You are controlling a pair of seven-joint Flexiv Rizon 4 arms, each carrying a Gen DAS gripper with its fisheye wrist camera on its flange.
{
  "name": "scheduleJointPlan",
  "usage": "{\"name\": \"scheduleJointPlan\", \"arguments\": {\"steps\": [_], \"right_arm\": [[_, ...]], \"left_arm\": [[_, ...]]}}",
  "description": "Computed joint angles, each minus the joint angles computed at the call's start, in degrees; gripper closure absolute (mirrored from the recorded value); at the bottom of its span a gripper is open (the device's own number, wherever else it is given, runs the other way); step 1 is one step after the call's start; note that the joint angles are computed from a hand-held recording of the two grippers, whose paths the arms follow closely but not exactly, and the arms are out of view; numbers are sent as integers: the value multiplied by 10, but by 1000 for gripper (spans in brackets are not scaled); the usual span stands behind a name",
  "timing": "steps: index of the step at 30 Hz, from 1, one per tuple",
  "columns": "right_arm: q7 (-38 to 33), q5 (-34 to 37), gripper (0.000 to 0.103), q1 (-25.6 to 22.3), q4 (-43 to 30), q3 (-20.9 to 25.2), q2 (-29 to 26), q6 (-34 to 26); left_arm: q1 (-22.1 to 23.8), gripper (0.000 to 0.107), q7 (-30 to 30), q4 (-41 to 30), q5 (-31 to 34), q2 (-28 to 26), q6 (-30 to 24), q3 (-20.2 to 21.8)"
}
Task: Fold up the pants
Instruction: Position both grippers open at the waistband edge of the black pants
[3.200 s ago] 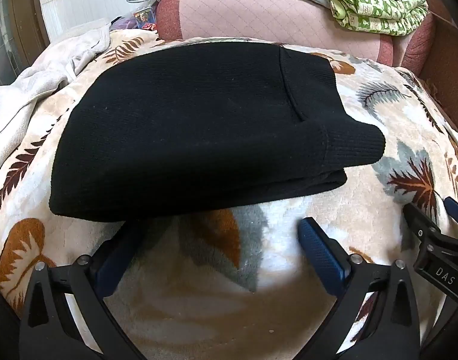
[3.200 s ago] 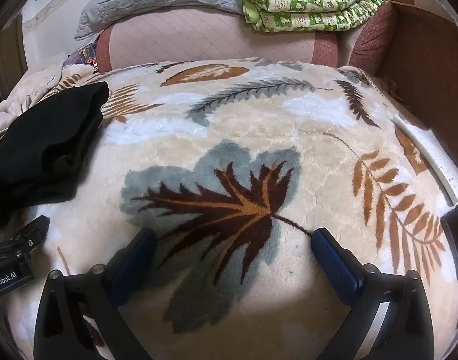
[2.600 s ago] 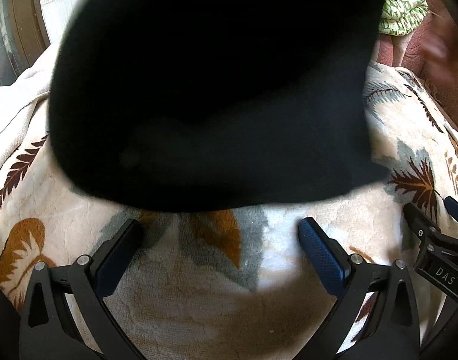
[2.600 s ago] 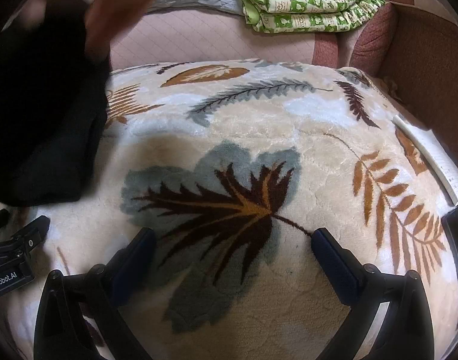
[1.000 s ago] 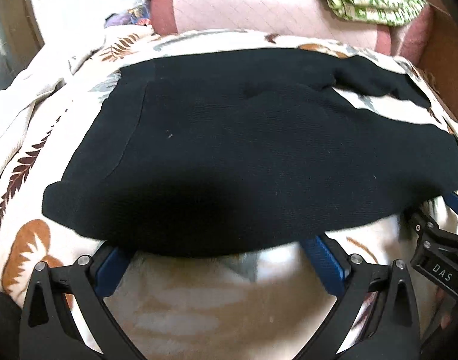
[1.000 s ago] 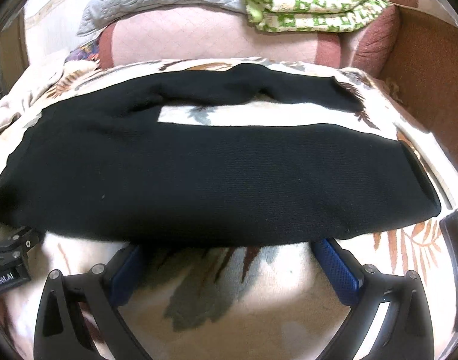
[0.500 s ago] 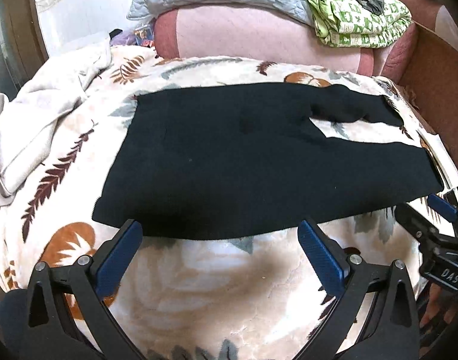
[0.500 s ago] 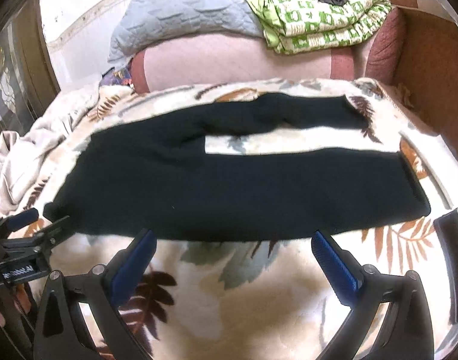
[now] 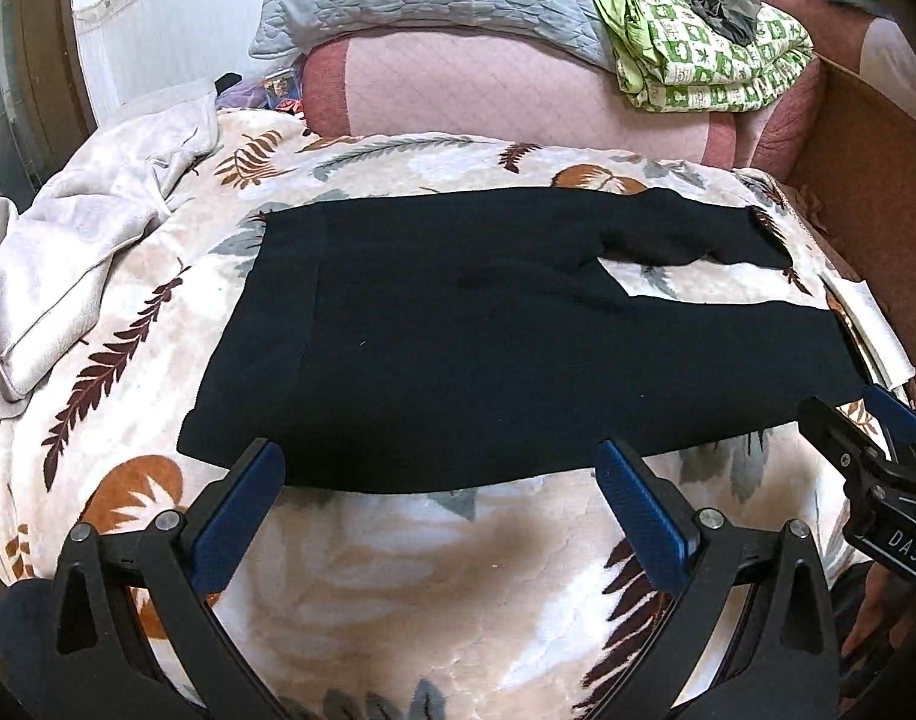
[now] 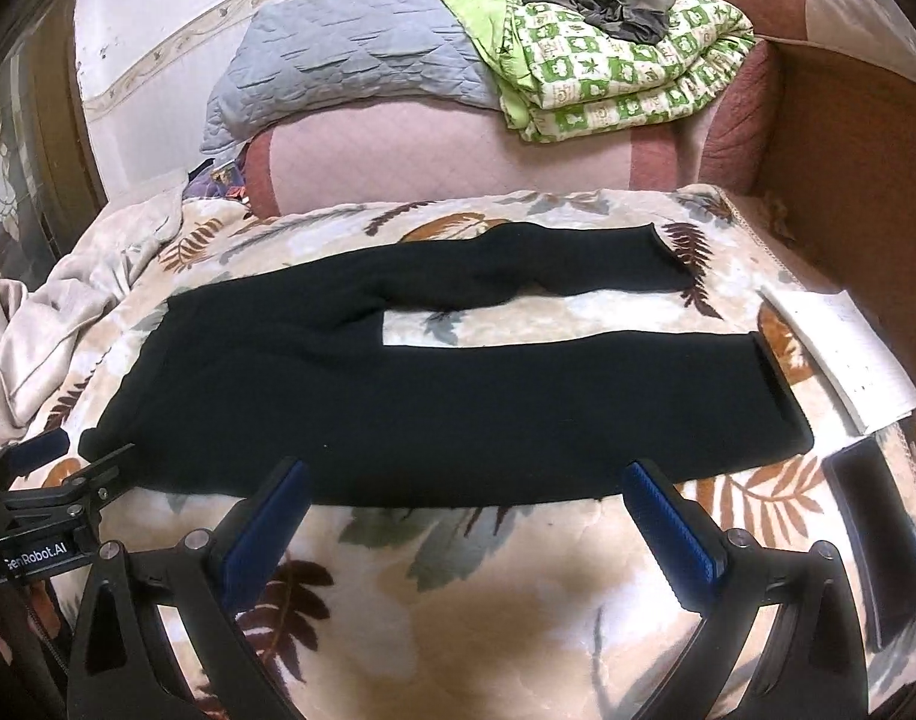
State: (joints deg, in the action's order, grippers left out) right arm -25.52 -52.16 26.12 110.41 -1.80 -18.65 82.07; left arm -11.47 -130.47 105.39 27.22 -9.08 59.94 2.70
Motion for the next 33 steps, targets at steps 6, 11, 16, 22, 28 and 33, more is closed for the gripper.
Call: {"name": "scheduleJointPlan", "arguments": {"steps": [6, 11, 16, 22, 28, 33], "right_arm": [[-4, 10, 0, -7, 5, 2, 1, 0], [-8, 18, 0, -9, 6, 2, -1, -5], [-15, 28, 0, -11, 3, 5, -5, -11], [-36, 61, 0, -16, 0, 14, -13, -20], [-49, 77, 0, -13, -1, 10, -19, -35], [-44, 92, 0, -17, 1, 7, -22, -34]], "left_arm": [[3, 4, 4, 1, -9, -2, 3, -1], [3, 4, 6, -2, -11, -6, 2, 1], [4, 4, 10, -3, -21, -11, 1, 2], [7, 4, 8, 1, -33, -14, -3, 6], [19, 4, 0, 30, -47, -6, 4, 14], [34, 4, -9, 52, -64, -4, 2, 19]]}}
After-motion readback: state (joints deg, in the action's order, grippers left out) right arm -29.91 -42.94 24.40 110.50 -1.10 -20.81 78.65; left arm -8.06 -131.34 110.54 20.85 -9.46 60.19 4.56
